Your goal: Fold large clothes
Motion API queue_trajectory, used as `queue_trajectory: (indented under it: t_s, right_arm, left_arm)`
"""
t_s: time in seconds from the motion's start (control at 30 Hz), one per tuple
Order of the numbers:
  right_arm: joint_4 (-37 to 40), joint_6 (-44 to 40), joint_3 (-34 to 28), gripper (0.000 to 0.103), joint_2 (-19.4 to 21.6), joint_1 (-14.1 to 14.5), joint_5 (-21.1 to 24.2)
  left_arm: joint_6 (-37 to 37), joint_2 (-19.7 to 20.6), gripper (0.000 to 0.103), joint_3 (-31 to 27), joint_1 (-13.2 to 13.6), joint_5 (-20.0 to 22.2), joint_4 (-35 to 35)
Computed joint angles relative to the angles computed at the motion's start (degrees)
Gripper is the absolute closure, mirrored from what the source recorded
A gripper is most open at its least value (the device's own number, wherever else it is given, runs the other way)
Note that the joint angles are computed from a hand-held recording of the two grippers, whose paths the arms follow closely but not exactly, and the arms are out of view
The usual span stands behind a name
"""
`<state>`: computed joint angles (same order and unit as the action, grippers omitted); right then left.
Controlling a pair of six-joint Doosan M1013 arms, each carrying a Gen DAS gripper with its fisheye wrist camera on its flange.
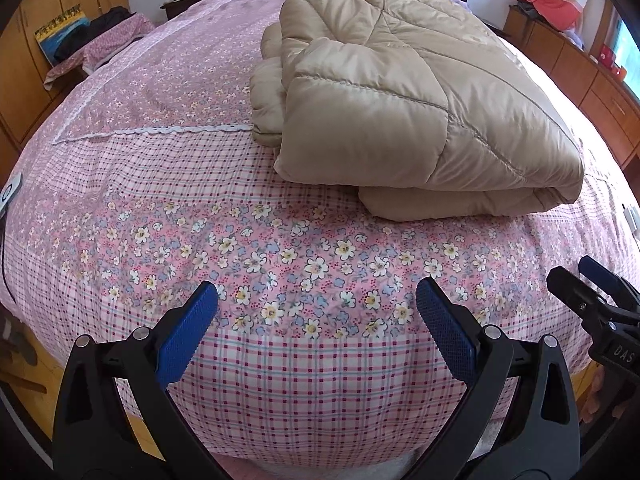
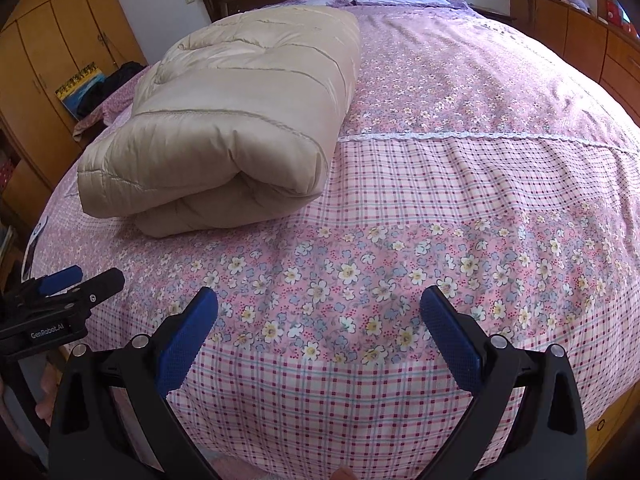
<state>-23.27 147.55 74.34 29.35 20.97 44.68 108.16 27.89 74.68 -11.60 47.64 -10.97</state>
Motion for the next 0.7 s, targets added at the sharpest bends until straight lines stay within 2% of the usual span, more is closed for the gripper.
queue_trajectory:
  t_s: [0.7]
  right_arm:
    - [0.08,-0.08,-0.22,0.006,0.26,-0.03,0.11]
  left_arm:
    - [-0.27,0.34,0.004,-0.10,-0.01,0.00,0.86]
